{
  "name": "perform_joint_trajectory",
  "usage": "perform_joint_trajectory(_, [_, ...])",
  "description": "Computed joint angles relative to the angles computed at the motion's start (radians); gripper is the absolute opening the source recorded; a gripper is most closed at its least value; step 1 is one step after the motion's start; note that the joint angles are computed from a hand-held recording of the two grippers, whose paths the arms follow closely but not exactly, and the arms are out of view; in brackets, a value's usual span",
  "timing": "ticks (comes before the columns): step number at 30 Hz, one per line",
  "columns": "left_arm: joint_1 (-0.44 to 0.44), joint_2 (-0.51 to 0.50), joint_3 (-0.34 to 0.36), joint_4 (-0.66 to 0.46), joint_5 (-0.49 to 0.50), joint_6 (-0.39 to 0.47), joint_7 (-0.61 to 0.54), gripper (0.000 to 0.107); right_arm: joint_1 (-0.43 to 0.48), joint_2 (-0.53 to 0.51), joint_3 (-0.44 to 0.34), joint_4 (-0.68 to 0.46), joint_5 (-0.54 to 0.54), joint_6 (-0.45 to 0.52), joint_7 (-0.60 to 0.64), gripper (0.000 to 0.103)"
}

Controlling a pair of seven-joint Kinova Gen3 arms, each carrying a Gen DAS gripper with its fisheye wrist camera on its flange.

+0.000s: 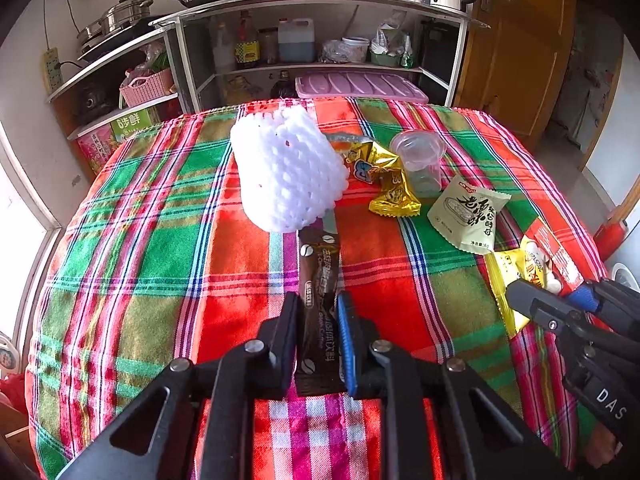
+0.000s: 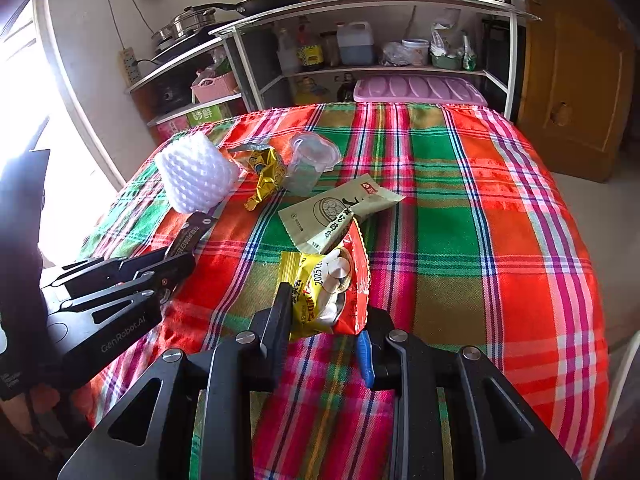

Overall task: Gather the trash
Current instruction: 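Grasp the yellow chip packet with the right tool while the left tool grasps the brown bar wrapper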

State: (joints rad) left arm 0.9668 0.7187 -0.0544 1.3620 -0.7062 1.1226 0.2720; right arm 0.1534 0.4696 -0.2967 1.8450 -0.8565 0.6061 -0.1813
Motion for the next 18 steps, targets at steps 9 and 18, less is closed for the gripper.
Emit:
perform_joint_trajectory(9, [0.028,-0.02,-0.002,0.026,-0.026,-0.018,0.062,0.018,0.024,-0.013,0.004,0.01,-0.023,0.011,0.022,0.029])
perform_joint_trajectory(18, [0.053,-0.001,0.007,-0.034,-0.051,0.033,0.038,0.015,0.052,-0.042,0.029,0.034,-0.079,0.024,0.074,0.029])
